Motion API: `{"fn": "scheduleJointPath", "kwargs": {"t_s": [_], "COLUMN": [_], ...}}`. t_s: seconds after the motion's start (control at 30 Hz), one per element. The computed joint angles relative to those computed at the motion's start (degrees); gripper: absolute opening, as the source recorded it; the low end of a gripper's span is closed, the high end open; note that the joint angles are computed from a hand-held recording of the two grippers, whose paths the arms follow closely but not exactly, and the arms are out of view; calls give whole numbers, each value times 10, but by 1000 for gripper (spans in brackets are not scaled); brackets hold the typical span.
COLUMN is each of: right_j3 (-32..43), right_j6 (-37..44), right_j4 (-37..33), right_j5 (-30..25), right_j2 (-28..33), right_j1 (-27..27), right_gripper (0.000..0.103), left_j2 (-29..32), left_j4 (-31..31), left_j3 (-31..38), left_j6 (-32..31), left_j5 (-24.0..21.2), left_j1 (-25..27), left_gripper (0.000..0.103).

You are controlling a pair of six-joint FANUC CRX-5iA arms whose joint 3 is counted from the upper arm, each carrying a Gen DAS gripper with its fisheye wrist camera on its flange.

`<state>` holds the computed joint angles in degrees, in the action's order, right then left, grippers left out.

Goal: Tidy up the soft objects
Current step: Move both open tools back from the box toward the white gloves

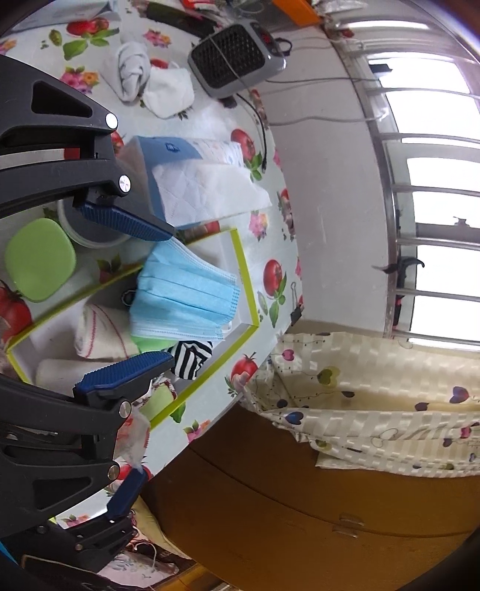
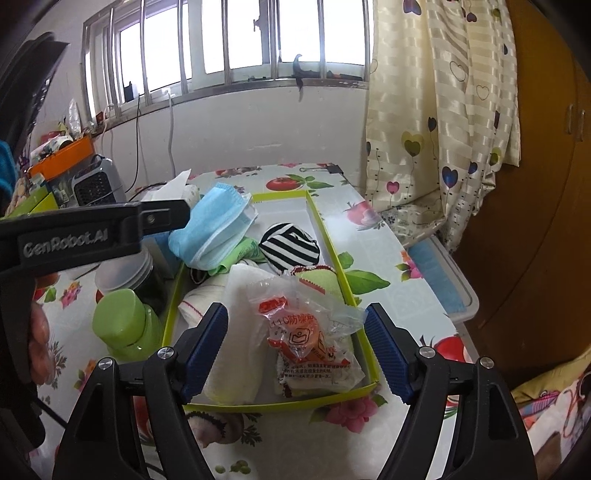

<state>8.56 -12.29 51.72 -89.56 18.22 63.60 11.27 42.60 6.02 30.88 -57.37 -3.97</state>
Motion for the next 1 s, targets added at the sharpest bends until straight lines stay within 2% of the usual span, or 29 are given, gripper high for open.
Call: {"fn": "scheduleJointPath", "kwargs": {"t_s": [0.23,0.3,0.37,0.47,0.93,1.0], "right_j3": [12,16,20,28,76,84], "right_j6": [-1,-2,-2,0,25,30], "right_j4": [3,4,2,4,20,21], "right_j5": [-7,-5,-4,-5,-1,1], "right_j2": [7,8,9,15,50,56], "right_j1": [5,6,6,7,11,11], "right_gripper": [76,76,76,76,76,76], "left_j2": [-32,-52,-57,-75,-119,-116], "left_j4": [9,8,20,33,70,71], "left_j3": [-44,-70,-79,-103,-169,-167], "left_j6": [-27,-47,-59,-71,-118,-114], "left_j5": [33,71,63,88,120,108], "left_j1": [15,15,25,34,84,93], "left_gripper": [62,62,62,62,62,62]}}
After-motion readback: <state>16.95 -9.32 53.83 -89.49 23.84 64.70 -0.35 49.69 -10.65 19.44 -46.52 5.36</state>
